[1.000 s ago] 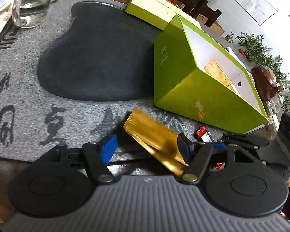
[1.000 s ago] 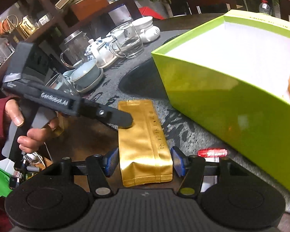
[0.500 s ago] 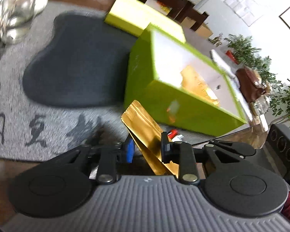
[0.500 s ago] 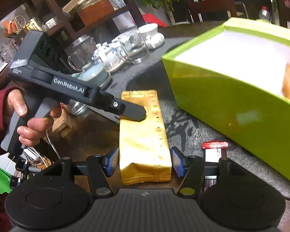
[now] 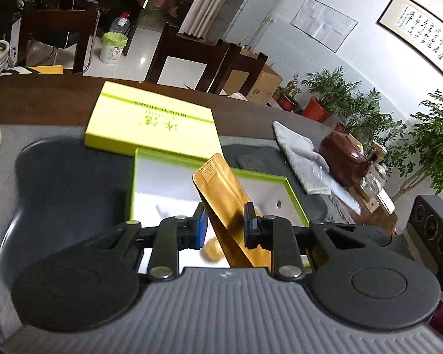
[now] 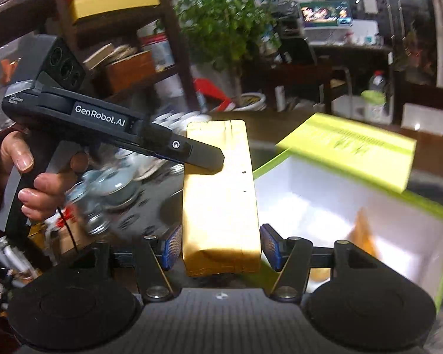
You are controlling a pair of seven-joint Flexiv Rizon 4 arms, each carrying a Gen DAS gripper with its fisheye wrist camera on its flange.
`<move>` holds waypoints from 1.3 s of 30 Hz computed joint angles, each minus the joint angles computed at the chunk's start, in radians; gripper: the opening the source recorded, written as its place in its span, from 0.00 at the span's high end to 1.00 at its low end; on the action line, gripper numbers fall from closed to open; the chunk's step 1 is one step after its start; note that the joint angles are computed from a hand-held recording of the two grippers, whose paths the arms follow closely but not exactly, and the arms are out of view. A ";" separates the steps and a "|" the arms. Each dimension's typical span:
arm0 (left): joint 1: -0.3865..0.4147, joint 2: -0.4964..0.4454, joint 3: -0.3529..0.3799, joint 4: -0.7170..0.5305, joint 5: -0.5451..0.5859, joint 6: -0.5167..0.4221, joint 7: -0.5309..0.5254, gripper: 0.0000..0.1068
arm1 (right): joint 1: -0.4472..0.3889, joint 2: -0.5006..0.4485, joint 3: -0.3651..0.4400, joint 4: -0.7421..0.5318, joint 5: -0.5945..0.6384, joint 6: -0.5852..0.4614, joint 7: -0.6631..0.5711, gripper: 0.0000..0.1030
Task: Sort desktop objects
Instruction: 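Lower the gold pouch into the green box and open the right tool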
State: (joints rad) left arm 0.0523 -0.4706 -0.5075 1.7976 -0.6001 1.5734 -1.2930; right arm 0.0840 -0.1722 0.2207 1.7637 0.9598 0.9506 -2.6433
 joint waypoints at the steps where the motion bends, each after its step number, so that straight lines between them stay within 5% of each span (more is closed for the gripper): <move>1: -0.022 -0.022 0.026 -0.034 0.010 -0.015 -0.010 0.76 | 0.006 -0.014 -0.006 -0.016 -0.016 0.012 0.011 0.45; 17: -0.177 -0.279 0.268 -0.366 0.092 -0.316 -0.169 0.76 | -0.026 -0.265 0.011 -0.183 -0.399 -0.015 0.289 0.48; 22: -0.175 -0.292 0.271 -0.385 0.106 -0.340 -0.171 0.72 | -0.032 -0.292 0.027 -0.195 -0.471 -0.020 0.339 0.48; 30: -0.206 -0.270 0.317 -0.383 0.162 -0.346 -0.210 0.47 | -0.054 -0.280 0.059 -0.163 -0.487 0.039 0.349 0.47; 39: -0.205 -0.173 0.311 -0.268 0.192 -0.270 -0.209 0.44 | -0.090 -0.183 0.097 -0.079 -0.392 0.126 0.287 0.45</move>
